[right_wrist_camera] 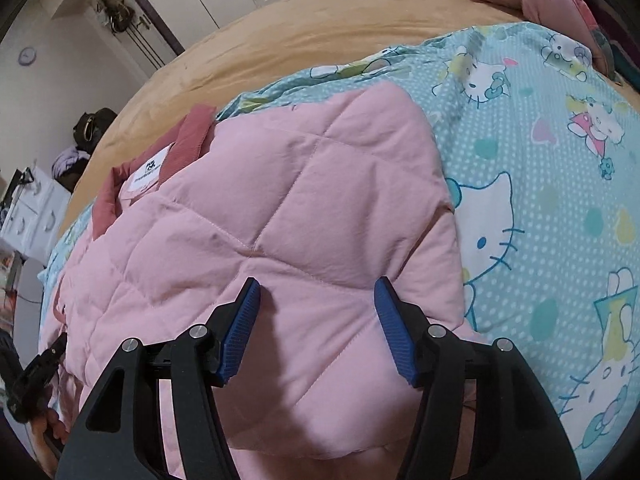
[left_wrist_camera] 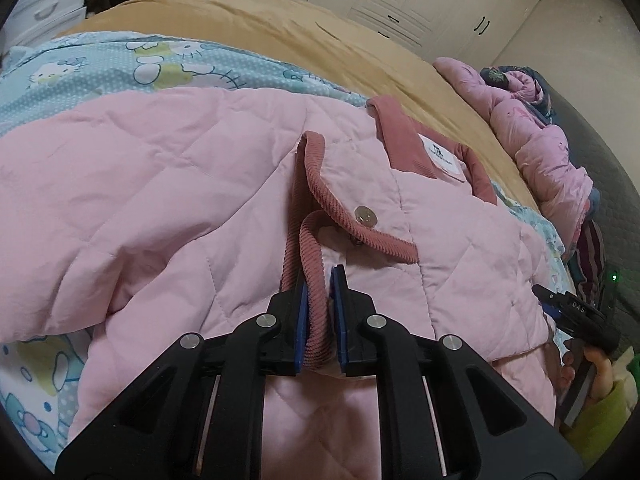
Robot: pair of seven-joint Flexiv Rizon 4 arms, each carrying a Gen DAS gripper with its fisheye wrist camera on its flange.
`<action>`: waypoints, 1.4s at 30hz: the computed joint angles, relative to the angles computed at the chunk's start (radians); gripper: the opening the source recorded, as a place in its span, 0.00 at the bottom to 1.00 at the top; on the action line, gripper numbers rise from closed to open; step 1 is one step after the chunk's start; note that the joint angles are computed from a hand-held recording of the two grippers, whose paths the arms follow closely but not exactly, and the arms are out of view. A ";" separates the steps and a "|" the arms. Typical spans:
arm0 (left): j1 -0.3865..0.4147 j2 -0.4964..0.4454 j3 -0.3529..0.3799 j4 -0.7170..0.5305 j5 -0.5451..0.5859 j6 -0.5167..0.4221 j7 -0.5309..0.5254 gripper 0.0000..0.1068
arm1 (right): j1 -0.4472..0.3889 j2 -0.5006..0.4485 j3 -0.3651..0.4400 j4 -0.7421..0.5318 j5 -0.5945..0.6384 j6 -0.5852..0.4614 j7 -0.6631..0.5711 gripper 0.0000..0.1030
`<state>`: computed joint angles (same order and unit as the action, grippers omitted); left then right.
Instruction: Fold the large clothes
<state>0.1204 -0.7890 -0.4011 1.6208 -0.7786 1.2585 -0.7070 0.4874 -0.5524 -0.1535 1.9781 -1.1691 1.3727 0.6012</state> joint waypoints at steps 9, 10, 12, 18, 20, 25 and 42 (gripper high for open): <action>-0.003 0.050 0.001 0.047 0.043 0.063 -0.003 0.28 | 0.018 0.080 -0.016 0.022 -0.267 -0.031 0.250 0.88; -0.005 0.053 0.005 0.049 0.048 0.063 -0.007 0.34 | 0.009 0.085 -0.008 0.022 -0.299 -0.026 0.272 0.89; -0.005 0.066 0.004 0.062 0.054 0.080 -0.007 0.48 | -0.008 0.096 0.015 0.025 -0.337 -0.032 0.297 0.95; 0.012 0.090 -0.023 0.086 0.049 0.083 0.010 0.87 | -0.041 0.115 0.092 0.023 -0.393 -0.096 0.323 0.96; 0.008 0.099 -0.020 0.093 0.045 0.084 0.002 0.88 | -0.047 0.117 0.121 0.019 -0.386 -0.128 0.298 0.96; 0.016 0.113 -0.032 0.105 0.010 0.058 0.011 0.88 | -0.071 0.116 0.180 -0.001 -0.395 -0.171 0.264 0.96; 0.032 0.164 0.004 0.129 -0.063 0.086 -0.030 0.88 | 0.004 0.050 0.184 -0.164 -0.335 -0.171 0.110 0.96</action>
